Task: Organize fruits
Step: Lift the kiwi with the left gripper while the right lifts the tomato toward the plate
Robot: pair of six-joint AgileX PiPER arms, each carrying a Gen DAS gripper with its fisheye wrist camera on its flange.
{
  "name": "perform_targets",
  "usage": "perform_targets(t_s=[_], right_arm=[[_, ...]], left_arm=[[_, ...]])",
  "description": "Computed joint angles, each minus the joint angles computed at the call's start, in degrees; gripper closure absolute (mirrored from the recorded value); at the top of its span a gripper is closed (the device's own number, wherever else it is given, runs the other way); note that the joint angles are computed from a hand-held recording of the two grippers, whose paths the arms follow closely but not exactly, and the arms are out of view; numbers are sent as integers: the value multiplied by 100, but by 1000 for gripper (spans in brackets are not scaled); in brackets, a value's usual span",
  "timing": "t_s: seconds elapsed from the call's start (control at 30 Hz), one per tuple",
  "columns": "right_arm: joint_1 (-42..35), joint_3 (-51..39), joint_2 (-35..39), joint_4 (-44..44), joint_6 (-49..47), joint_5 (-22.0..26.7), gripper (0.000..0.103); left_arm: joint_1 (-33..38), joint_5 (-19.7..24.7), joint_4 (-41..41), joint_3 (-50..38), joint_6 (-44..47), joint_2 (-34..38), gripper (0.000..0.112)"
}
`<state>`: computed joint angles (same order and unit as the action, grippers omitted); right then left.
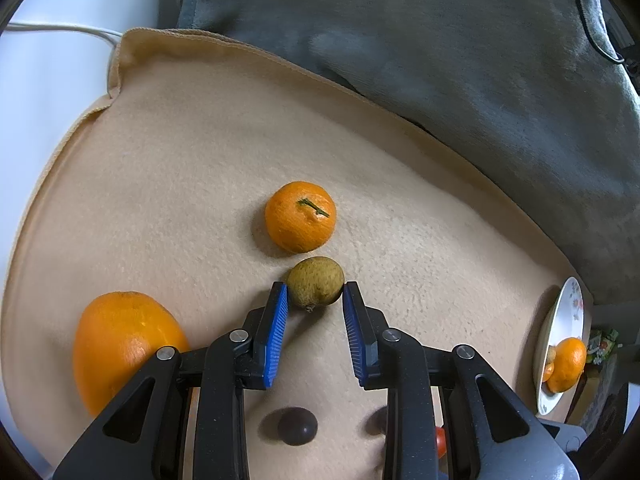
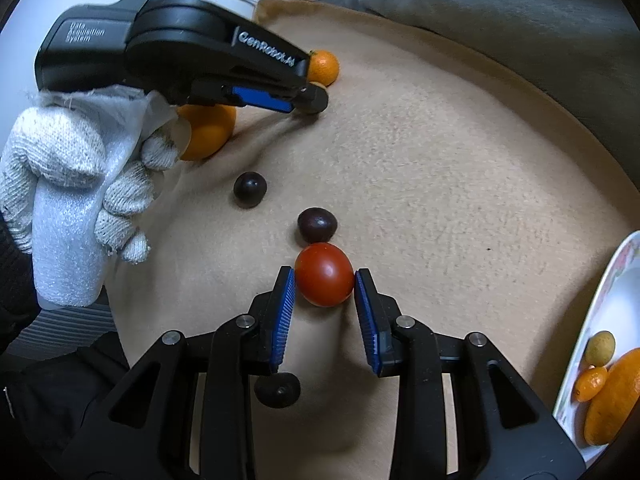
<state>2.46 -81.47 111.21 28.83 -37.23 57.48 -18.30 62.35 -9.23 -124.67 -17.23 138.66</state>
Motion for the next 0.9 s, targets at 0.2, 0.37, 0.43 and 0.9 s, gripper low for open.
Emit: perform_targets(t_s=[0.2, 0.37, 0.43, 0.9], right_arm=[[-206, -117, -9, -7, 22, 79, 71], [-352, -62, -109, 11, 44, 71, 71], [-404, -63, -157, -3, 85, 94, 71], [-920, 0, -312, 69, 216, -82, 71]], left_arm=[[-74, -29, 5, 76, 58, -96, 86], [-203, 36, 76, -2, 110, -138, 86], [-248, 107, 81, -120, 132, -107, 86], [-475, 335, -13, -424, 716, -101, 86]])
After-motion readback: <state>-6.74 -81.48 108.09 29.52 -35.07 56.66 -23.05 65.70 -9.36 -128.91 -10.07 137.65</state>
